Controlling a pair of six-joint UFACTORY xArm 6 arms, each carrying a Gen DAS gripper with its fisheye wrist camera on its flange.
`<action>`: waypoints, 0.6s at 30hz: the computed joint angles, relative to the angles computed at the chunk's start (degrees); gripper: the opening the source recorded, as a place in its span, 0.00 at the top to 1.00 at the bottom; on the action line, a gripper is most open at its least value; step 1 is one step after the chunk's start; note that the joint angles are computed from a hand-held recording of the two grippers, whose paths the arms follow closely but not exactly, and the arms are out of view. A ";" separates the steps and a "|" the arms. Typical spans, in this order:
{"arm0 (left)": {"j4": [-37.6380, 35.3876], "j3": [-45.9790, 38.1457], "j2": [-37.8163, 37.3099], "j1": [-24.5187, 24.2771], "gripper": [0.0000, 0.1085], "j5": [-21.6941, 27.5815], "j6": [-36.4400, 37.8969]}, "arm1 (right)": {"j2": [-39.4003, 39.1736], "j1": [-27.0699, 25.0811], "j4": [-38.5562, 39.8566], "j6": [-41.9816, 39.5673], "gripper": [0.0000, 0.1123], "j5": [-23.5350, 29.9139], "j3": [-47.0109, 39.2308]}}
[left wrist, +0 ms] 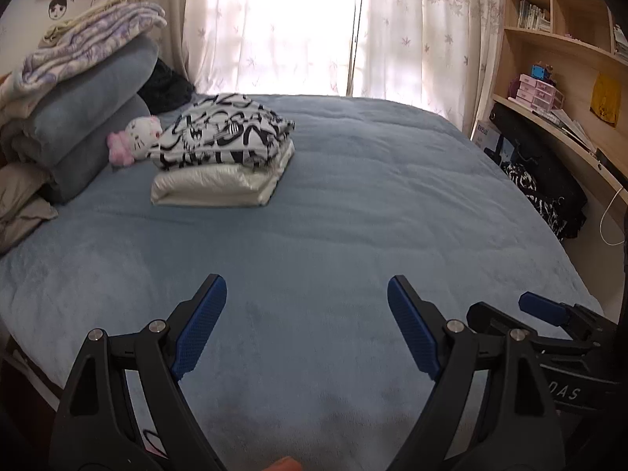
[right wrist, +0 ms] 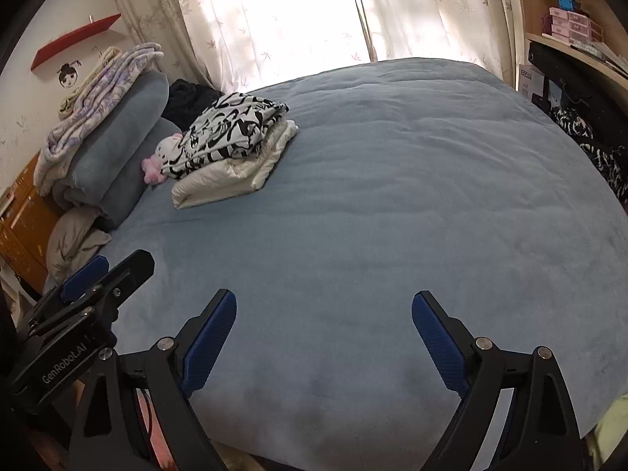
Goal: Fold large clothes
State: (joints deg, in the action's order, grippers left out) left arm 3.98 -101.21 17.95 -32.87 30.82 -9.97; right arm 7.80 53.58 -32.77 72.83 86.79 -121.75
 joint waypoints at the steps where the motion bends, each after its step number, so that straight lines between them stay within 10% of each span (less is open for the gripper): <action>1: -0.07 0.34 0.01 0.03 0.24 0.19 -0.05 | 0.19 0.00 -0.05 -0.57 0.18 0.40 -0.16; 18: -2.39 -2.06 3.24 0.18 0.24 4.17 2.11 | 4.84 -5.43 1.78 -6.39 0.18 -0.66 -4.47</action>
